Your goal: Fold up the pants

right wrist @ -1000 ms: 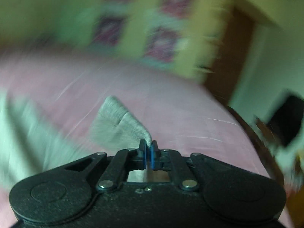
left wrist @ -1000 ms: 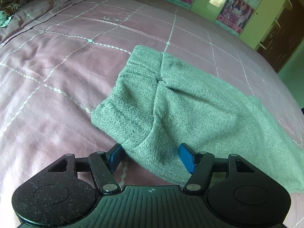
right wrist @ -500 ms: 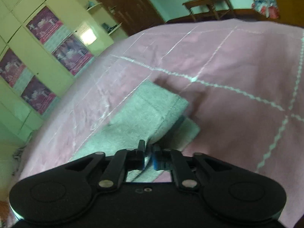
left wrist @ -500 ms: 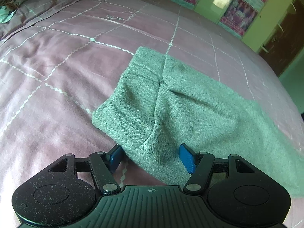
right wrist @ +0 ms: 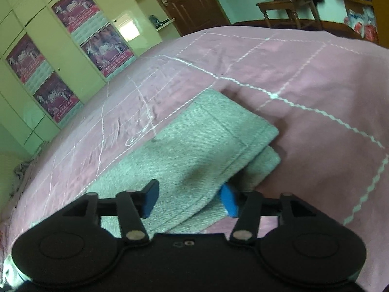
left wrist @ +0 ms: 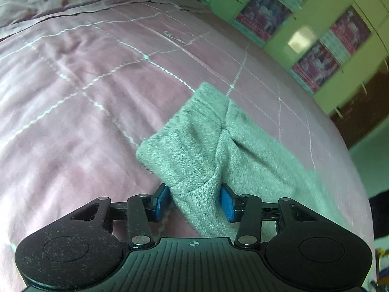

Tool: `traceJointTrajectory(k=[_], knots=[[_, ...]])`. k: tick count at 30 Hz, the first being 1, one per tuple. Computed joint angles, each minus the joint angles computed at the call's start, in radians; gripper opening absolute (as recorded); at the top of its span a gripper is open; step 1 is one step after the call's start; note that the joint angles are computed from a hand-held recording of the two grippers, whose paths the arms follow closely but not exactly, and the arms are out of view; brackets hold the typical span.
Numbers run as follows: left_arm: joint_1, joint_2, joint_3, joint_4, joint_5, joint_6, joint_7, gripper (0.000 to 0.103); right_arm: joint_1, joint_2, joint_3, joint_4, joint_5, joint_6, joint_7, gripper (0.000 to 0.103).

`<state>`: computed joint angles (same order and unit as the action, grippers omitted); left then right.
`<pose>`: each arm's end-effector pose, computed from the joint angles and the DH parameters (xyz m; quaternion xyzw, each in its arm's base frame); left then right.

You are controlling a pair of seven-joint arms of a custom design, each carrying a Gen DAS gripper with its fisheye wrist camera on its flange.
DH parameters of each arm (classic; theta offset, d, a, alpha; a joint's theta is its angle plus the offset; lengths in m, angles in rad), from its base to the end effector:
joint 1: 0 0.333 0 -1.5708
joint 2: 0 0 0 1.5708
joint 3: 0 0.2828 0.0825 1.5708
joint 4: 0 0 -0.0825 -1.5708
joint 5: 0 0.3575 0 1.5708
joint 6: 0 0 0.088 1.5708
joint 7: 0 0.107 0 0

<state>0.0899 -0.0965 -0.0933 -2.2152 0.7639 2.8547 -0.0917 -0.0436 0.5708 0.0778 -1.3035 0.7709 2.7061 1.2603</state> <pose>0.5322 -0.0403 0.4730 -0.8772 0.2585 -0.3429 0.2149 0.7238 -0.0146 0.4818 -0.5369 0.6962 -0.1164 0.4621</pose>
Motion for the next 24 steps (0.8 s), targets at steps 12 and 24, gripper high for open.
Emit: traceJointTrajectory(k=[12, 24], knots=[[0.015, -0.044, -0.011, 0.023, 0.229, -0.030, -0.210, 0.020, -0.013, -0.005, 0.008, -0.009, 0.040, -0.006, -0.017, 0.060], [0.001, -0.056, 0.019, -0.005, 0.046, -0.038, -0.003, 0.019, -0.031, -0.014, 0.019, -0.020, 0.090, -0.018, -0.046, 0.060]])
